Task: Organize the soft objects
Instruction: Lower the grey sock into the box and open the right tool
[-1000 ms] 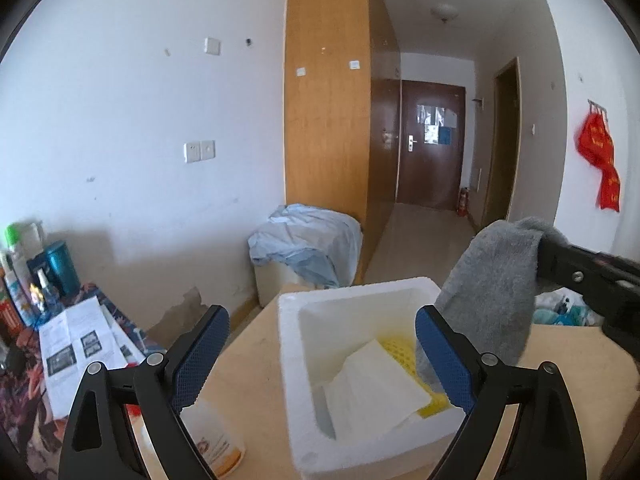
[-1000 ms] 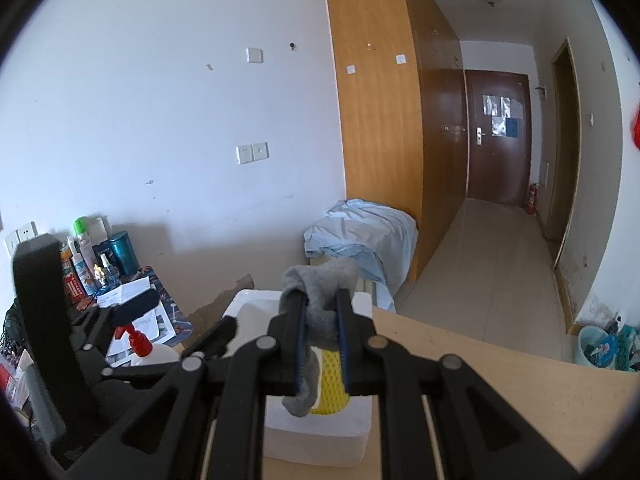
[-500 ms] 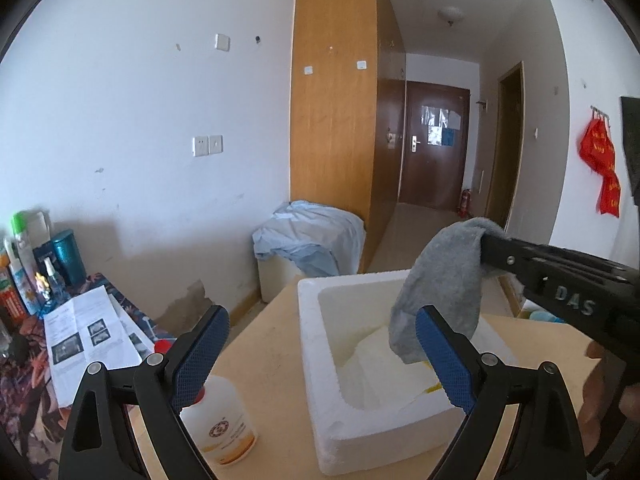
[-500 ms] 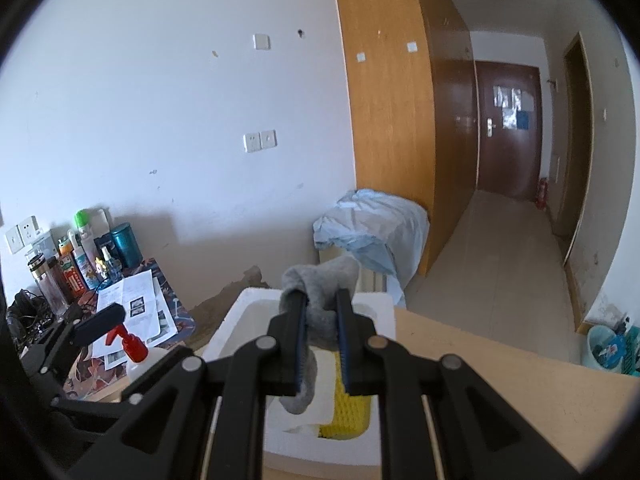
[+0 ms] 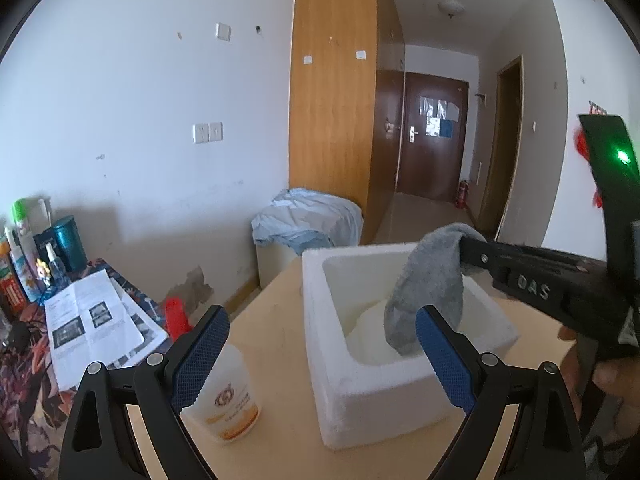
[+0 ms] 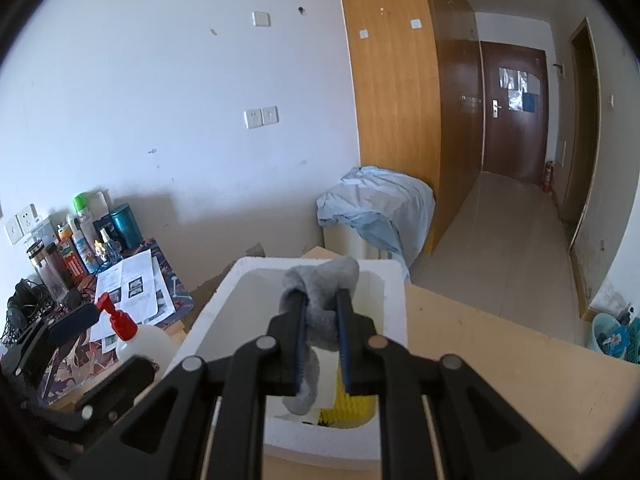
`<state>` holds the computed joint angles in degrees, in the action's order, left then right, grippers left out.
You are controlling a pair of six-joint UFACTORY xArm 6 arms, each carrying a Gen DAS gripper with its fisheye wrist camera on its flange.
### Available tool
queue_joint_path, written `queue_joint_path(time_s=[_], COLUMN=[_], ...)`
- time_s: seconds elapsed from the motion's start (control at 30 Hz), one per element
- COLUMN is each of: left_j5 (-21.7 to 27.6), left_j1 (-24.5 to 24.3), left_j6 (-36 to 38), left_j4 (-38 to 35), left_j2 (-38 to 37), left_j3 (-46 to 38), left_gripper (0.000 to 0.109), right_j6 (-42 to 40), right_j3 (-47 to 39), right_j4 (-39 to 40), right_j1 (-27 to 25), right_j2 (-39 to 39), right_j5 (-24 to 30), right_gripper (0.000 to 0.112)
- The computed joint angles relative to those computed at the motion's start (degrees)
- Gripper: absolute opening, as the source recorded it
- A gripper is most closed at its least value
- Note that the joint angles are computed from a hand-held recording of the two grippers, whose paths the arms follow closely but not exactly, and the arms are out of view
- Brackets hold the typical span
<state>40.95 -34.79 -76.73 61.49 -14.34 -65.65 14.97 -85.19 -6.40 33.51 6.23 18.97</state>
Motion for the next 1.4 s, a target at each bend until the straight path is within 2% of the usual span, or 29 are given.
queue_joint_path(time_s=[0.4,0.53,0.7,0.77,0.9,0.97,1.07,1.13,1.17,1.2,1.27,1.4], left_j5=[-0.6,-1.2,-1.5,-1.4,-1.7,-1.9,-1.9,-1.8,-1.8,-1.7,-1.4,-1.4], left_j1=[-0.5,0.0,0.0,0.0,0.3,0.5,0.2,0.0,-0.1,-0.2,-0.4,-0.5], left_j6=[-2.8,-2.5,-2.3,-2.4,-2.8,-3.0,-2.7,-2.7,-2.8,-3.0,-3.1,-3.2], left_j4=[1.0,0.7,0.7,0.5,0.7,0.5,0.5,0.5,0.6,0.8,0.9,1.1], left_j2=[-4.9,-5.3,-5.5,-5.5,-6.2,-6.5,-6.9,-7.1,-7.3,-7.5,-7.7,-8.1], left_j3=[5.7,5.9,6.0,5.9,6.5,6.7,7.0,7.1,7.2,7.3,7.4,7.6], left_gripper=[0.094,0.094,0.094,0.094,0.094,0.094,0.094,0.094,0.094,0.094,0.094,0.094], right_j6=[-2.8,-3.8,-2.1,-1.1,3.0,6.8,4.3,7.4,9.4,9.2,8.8,10.2], right_j3=[-2.3,-4.6,-5.0,-4.4,-2.1,-2.3,-2.1,-4.0,-3.5,-3.4,-5.2,-4.6], right_j4=[2.6,3.5,1.7,0.7,-4.6,-9.3,-6.5,-10.6,-12.3,-11.8,-11.6,-13.0], right_j1=[0.3,0.7,0.8,0.8,0.9,1.0,1.2,1.5,1.4,1.4,1.7,1.7], right_j2=[1.9,3.7,4.0,3.3,1.5,1.4,1.1,2.0,1.8,1.7,2.7,2.2], right_j5=[2.7,5.0,5.6,5.2,2.3,2.9,2.6,6.0,5.4,5.2,8.6,8.5], right_gripper=[0.017,0.017,0.018,0.026,0.079,0.08,0.081,0.082,0.082,0.082,0.082,0.082])
